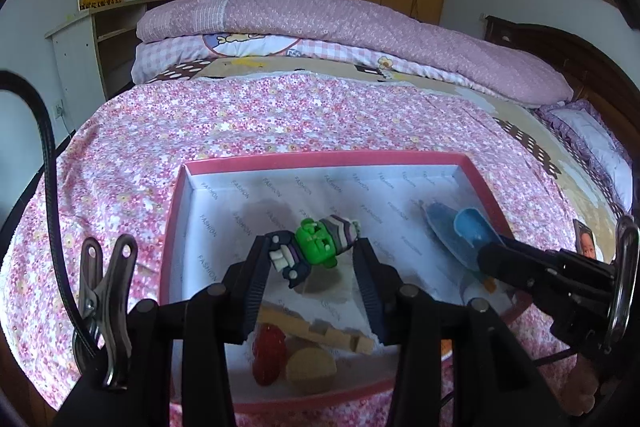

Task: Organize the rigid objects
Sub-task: 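Lower and release the green figurine with the left gripper while the right releases the tube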

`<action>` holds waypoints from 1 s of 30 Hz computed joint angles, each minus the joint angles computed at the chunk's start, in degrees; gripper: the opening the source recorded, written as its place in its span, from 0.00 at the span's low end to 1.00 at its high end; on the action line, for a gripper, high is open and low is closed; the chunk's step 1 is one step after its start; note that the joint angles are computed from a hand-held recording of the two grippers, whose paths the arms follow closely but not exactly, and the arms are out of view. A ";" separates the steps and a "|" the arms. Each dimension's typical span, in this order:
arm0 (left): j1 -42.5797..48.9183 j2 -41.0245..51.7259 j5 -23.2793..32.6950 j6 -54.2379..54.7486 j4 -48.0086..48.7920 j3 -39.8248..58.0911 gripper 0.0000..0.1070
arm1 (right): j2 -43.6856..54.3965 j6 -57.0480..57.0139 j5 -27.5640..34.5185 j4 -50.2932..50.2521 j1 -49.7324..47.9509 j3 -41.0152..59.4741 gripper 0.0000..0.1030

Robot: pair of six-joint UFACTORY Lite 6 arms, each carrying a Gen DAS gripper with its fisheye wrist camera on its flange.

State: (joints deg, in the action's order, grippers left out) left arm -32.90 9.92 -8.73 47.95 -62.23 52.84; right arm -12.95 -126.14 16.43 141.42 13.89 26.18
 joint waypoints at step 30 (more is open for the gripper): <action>1.72 10.12 1.42 15.15 -14.77 8.68 0.49 | 11.57 -3.99 2.72 3.34 -0.87 6.79 0.29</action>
State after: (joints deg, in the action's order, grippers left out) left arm -31.18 20.04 -7.31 63.10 -76.99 61.52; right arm -1.38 -130.13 19.16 144.76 13.02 32.98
